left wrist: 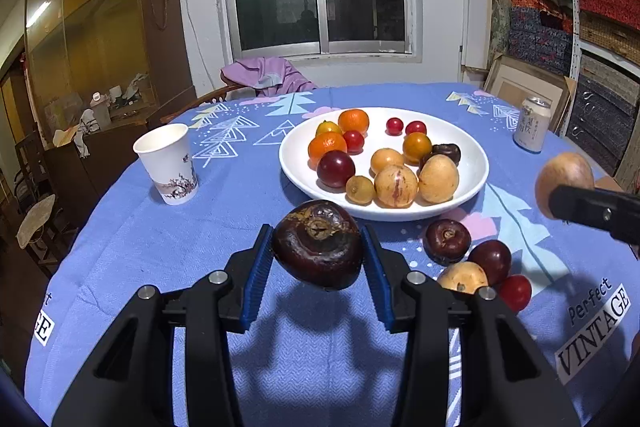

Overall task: Organize fruits
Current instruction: 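Carry both fruits onto the white plate and open both tools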

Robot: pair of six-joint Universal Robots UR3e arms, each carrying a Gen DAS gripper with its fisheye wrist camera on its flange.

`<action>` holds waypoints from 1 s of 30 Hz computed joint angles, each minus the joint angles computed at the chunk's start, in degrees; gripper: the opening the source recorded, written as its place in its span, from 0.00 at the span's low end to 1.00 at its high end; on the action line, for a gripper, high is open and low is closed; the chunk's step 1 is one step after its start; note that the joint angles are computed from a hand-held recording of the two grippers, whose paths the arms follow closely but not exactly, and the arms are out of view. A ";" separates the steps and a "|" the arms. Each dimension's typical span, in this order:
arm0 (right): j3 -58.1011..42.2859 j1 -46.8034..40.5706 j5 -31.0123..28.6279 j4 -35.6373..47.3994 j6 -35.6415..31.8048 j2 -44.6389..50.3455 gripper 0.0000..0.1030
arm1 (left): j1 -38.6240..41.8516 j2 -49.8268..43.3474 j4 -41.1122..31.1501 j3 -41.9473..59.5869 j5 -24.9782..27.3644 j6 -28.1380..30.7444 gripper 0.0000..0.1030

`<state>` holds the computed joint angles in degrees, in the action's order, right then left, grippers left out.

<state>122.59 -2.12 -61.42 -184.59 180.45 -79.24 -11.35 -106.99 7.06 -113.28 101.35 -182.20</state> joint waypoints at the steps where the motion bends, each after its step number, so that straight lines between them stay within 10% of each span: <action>1: 0.62 -0.03 0.04 -0.58 0.03 -0.50 0.45 | -0.19 0.03 0.36 0.23 0.57 0.03 0.42; 15: -18.66 1.01 -5.80 9.40 1.81 3.78 0.45 | -0.92 -8.16 -13.25 26.24 1.01 -1.14 0.42; 30: -55.42 6.89 -12.00 27.99 2.36 30.74 0.45 | 4.46 -28.66 -29.37 53.97 -6.83 -5.44 0.42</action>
<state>67.17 4.77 -73.41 -156.60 182.82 -48.50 -6.90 -135.65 -22.31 -59.31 94.52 -187.64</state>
